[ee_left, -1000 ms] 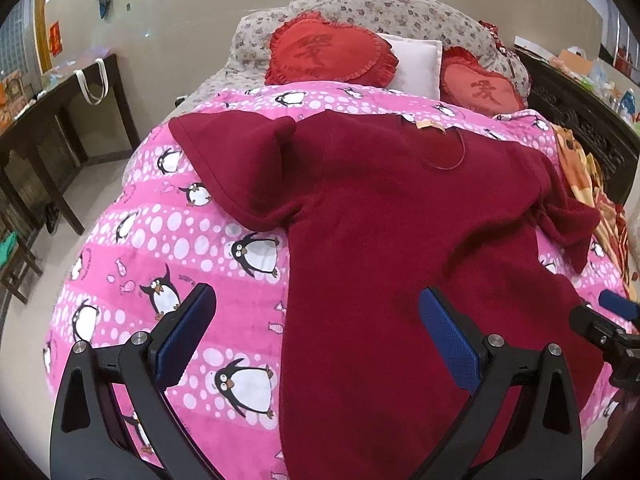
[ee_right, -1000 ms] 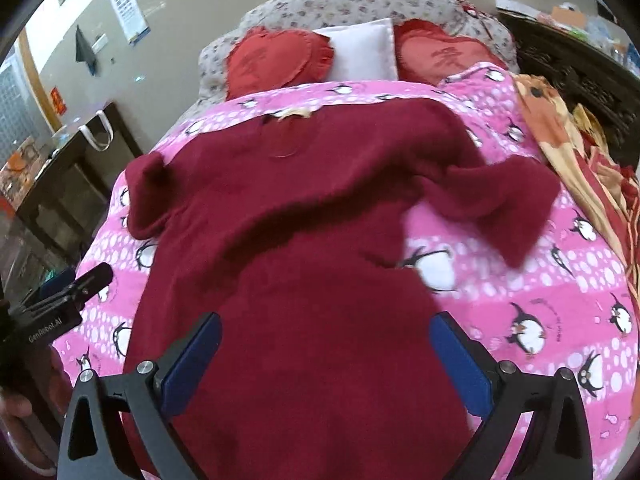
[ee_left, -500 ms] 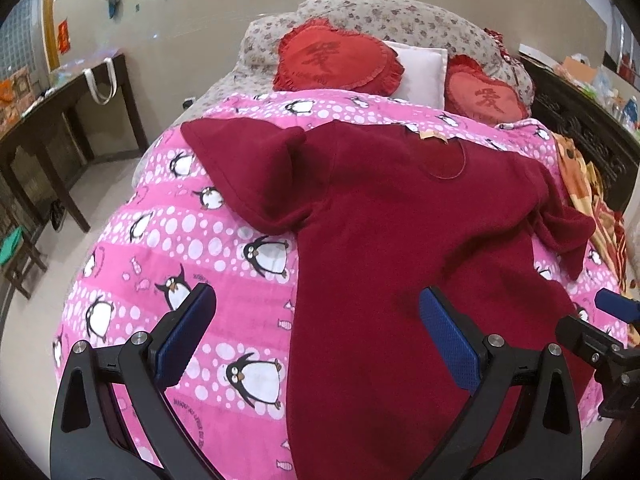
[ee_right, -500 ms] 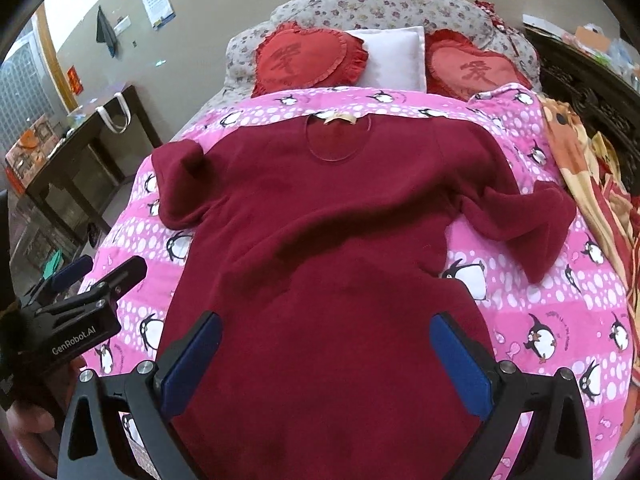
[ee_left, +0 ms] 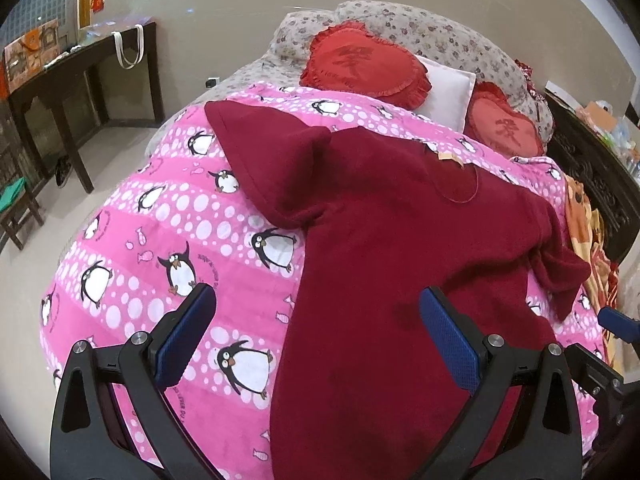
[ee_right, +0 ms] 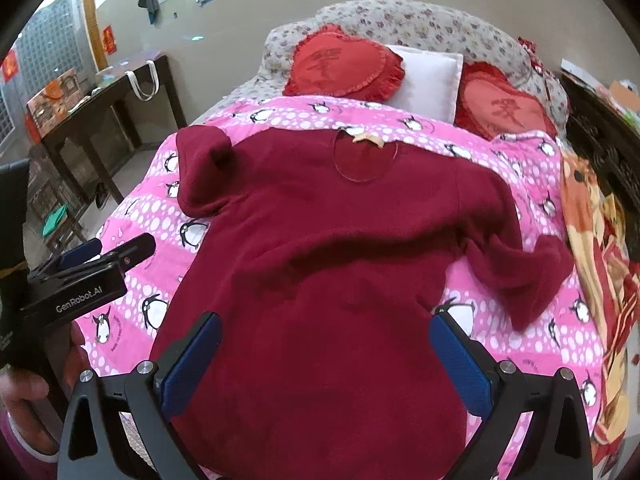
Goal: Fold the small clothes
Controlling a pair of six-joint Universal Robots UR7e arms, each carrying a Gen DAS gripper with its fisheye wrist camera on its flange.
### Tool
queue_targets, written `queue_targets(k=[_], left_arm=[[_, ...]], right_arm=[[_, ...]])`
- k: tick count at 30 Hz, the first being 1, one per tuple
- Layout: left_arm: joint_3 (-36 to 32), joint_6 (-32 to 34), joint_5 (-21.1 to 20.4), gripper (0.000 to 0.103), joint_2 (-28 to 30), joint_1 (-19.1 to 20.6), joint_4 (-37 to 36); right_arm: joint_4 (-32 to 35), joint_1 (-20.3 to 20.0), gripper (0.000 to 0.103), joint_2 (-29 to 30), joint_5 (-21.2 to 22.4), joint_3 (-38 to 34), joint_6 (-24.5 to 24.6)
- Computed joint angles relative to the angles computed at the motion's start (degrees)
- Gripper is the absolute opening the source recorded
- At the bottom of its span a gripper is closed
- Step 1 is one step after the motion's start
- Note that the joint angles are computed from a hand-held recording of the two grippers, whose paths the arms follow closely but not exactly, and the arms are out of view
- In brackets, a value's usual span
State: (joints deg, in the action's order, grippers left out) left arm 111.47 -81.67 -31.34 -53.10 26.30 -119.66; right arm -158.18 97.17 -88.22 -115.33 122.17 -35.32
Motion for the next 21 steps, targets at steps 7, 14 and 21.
queue_targets(k=[7, 14, 21], left_arm=[[-2.02, 0.99, -0.61, 0.102, 0.94, -0.29, 2.15], [-4.09, 5.65, -1.66, 0.102, 1.24, 0.10, 2.85], [-5.96, 11.13, -2.99, 0.102, 2.48, 0.07, 1.94]], right_arm=[[-3.00, -1.99, 0.103, -0.36, 2.43, 1.56, -0.97], [-14.23, -3.13, 0.103, -0.39, 2.97, 5.63, -2.20], [-13.61, -5.41, 0.103, -3.93, 4.51, 7.92, 2.46]])
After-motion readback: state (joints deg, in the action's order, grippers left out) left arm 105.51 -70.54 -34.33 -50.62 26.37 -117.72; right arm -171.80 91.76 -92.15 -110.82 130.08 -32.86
